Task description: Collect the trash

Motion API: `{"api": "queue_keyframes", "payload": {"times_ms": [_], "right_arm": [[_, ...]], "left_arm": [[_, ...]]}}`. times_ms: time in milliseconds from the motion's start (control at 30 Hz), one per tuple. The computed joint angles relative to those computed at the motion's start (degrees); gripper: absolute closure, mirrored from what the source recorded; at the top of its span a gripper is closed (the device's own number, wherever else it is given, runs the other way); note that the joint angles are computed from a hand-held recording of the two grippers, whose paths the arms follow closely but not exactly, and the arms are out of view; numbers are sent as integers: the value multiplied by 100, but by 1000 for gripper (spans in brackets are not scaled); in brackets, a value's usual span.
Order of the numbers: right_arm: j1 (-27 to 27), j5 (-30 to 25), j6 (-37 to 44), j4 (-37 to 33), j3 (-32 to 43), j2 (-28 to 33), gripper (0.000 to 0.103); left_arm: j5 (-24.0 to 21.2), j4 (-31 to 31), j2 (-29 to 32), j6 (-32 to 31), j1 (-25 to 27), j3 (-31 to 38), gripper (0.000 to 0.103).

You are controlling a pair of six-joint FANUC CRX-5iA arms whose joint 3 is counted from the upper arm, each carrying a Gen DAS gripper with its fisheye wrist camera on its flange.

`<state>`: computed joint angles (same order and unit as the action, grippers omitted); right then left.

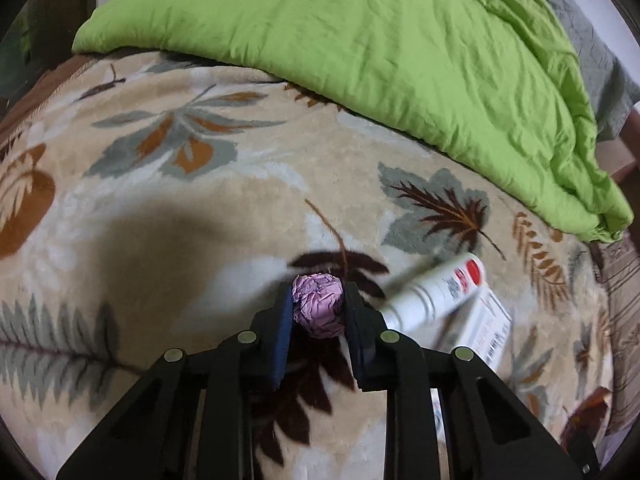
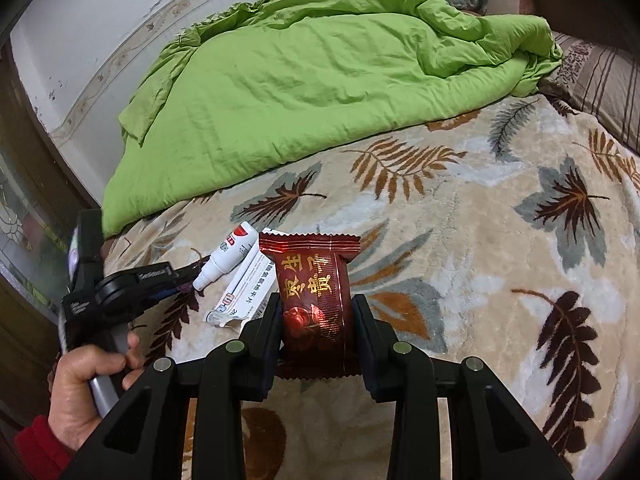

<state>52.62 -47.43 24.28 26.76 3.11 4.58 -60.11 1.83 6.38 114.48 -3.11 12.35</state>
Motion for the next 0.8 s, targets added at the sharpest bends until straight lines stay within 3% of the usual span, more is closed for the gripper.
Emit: {"api": "queue_keyframes", "payload": {"times_ms": [200,333,800], "right_arm": [[87,0,-6,196,-120,-78,66],[156,-53,439,-82,-65,-102,66],[854,-156,548,-134,-937,-1109,66]], "left_arm": [[88,-248,-720,32,-273,-584,79],[29,-609,-1233,167,-586,-788,79],[-785,-2392,-2545,1175,-2297,-1138,79]]}}
